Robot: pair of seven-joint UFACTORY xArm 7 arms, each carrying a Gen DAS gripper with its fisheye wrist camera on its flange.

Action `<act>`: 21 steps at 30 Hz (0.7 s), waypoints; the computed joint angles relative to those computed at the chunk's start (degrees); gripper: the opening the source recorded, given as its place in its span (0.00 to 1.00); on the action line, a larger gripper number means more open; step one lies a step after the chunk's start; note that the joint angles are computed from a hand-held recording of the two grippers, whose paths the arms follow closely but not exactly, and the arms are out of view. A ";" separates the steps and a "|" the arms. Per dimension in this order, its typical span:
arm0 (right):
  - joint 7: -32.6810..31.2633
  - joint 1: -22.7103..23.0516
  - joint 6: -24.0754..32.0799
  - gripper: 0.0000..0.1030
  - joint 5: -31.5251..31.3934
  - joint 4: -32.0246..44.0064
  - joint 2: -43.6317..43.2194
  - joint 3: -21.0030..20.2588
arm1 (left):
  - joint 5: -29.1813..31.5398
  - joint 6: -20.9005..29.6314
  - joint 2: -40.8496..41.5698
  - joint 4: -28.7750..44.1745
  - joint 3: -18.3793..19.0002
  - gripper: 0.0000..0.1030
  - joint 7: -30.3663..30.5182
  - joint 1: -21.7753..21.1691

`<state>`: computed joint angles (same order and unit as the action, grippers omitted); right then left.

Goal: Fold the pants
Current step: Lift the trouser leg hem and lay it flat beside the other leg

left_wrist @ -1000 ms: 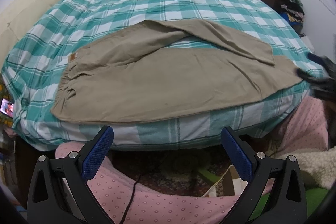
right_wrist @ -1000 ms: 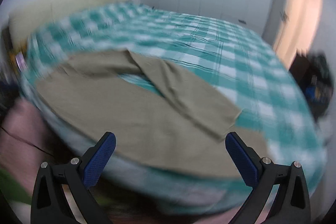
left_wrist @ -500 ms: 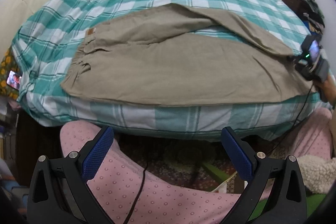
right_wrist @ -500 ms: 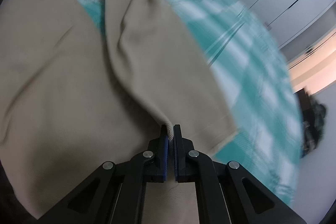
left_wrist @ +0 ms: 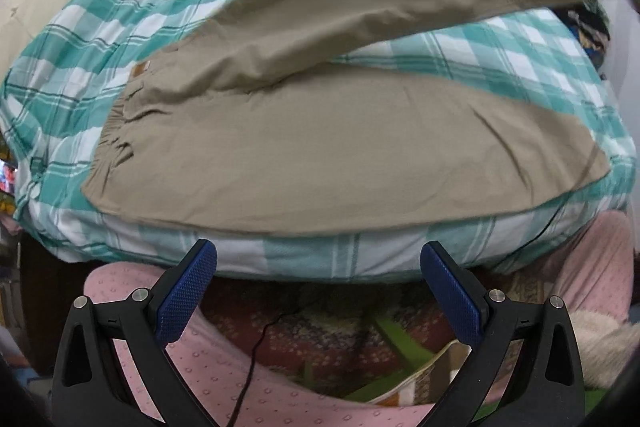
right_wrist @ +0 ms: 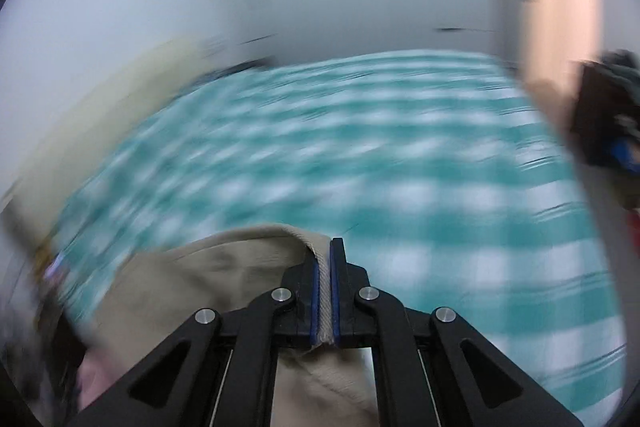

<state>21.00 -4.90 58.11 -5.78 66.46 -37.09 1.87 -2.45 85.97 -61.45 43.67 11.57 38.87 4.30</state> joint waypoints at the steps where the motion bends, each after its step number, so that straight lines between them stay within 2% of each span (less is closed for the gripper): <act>1: 2.74 -2.10 -0.32 0.40 -5.95 1.59 3.49 0.29 | -0.16 -0.11 0.17 0.45 0.09 0.99 -0.21 0.09; 2: 4.43 -6.30 -1.01 0.41 -9.70 1.15 5.18 1.86 | -0.10 -0.39 0.19 0.59 0.19 0.99 -0.29 0.23; 3: 5.25 -8.10 -1.35 0.41 -11.04 0.34 6.16 2.45 | 0.30 -0.94 0.10 0.63 0.71 0.99 -0.16 0.61; 5: 6.14 -6.83 -3.24 0.41 -8.17 -7.13 3.52 -0.82 | 1.16 -2.28 0.23 -0.24 1.19 0.99 -0.16 1.51; 7: 6.57 -6.17 -4.18 0.41 -6.39 -15.60 -1.16 -2.08 | 2.67 -3.51 1.63 -1.62 1.32 0.99 -0.70 2.99; 10: 6.73 -6.09 -3.27 0.40 -4.82 -28.98 -9.21 -2.60 | 3.77 -5.46 5.35 -3.06 0.72 0.99 -1.71 4.15; 12: 7.82 -5.86 -2.90 0.40 -2.74 -36.31 -14.89 -2.62 | 3.39 -9.39 7.10 -3.91 -0.12 0.99 -1.64 3.71; 14: 9.15 -4.87 -2.57 0.41 -0.60 -42.87 -21.39 -1.62 | 1.91 -14.78 9.77 -3.96 -1.15 0.99 -2.18 2.60; 16: 9.52 -2.49 -2.90 0.40 1.69 -46.68 -25.29 -0.77 | -0.83 -22.92 14.67 -3.17 -2.15 0.99 -4.20 0.44; 21: 11.14 1.55 -11.71 0.41 6.54 -46.81 -18.98 0.05 | -9.76 -47.43 34.29 2.29 -7.28 0.99 -11.29 -5.61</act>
<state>32.13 -3.35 46.40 0.77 19.65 -56.06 1.92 -12.21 38.54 -27.16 45.96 4.29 27.57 -1.30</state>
